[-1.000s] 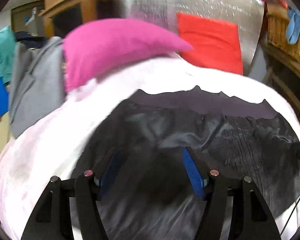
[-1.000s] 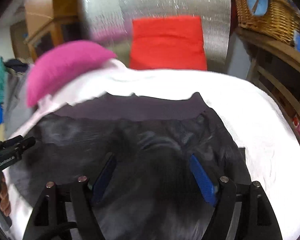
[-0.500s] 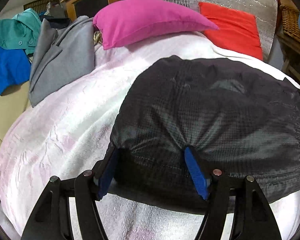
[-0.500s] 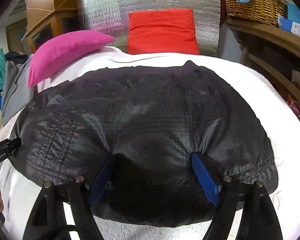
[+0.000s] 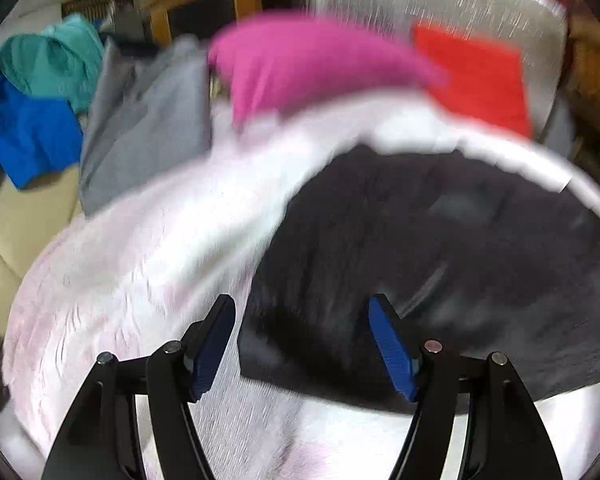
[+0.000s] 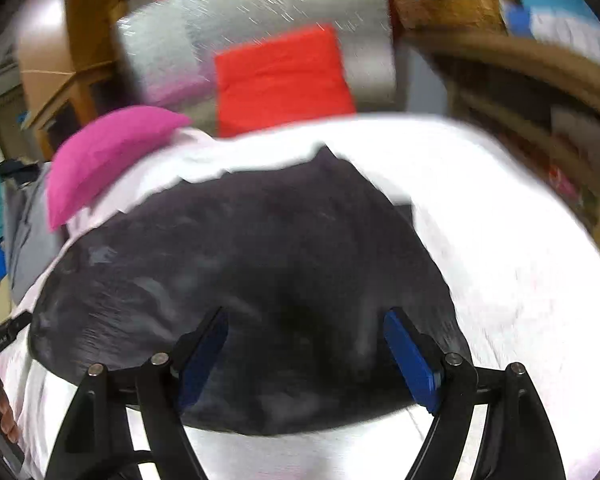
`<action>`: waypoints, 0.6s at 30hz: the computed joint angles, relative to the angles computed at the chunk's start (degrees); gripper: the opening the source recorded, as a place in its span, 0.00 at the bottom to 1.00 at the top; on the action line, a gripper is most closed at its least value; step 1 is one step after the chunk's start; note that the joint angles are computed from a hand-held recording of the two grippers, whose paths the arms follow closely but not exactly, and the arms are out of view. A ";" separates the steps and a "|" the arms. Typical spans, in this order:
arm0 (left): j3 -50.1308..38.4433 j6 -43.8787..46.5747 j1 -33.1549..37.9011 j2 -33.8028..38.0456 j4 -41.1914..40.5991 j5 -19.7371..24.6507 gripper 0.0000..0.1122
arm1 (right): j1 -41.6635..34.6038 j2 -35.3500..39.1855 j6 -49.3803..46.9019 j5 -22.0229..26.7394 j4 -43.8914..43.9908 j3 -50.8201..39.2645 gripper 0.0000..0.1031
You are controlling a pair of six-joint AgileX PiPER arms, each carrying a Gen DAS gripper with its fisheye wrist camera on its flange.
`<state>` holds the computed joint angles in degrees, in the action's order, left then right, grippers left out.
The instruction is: Fold large clothes
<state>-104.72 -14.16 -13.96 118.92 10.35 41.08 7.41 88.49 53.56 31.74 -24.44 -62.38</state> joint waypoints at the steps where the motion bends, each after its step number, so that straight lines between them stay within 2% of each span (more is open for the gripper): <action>1: -2.91 1.95 0.53 1.94 -2.63 3.01 0.63 | -1.73 -0.15 -3.67 -2.03 3.44 1.27 0.81; 2: -3.63 2.69 1.07 2.32 -4.21 3.72 0.63 | -2.35 -0.92 -5.25 -2.89 4.58 1.92 0.81; 3: -2.21 2.66 1.33 1.18 -4.58 2.14 0.63 | -1.82 -1.08 -4.55 -1.97 3.44 1.46 0.81; 4: -0.65 1.62 1.13 0.07 -3.42 0.11 0.63 | -1.54 -1.38 -4.03 -1.30 2.76 0.81 0.81; 8: -1.11 -2.69 -0.72 -2.96 0.31 -2.19 0.63 | -3.06 -2.85 -5.85 -2.55 4.04 -2.87 0.81; 12: -9.86 1.22 -5.91 0.04 -3.21 1.86 0.63 | -3.13 4.31 -10.78 0.81 6.16 -13.41 0.81; 16: -19.97 1.00 -12.66 7.49 1.28 6.61 0.63 | -1.53 13.02 -12.41 5.99 5.20 -22.73 0.81; 18: -24.61 -0.08 -14.77 11.70 4.00 10.69 0.63 | -0.50 17.71 -12.85 10.92 3.35 -26.36 0.81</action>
<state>-129.34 -14.24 -28.72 130.62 14.35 51.77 6.91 106.19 40.71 42.66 -21.09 -88.74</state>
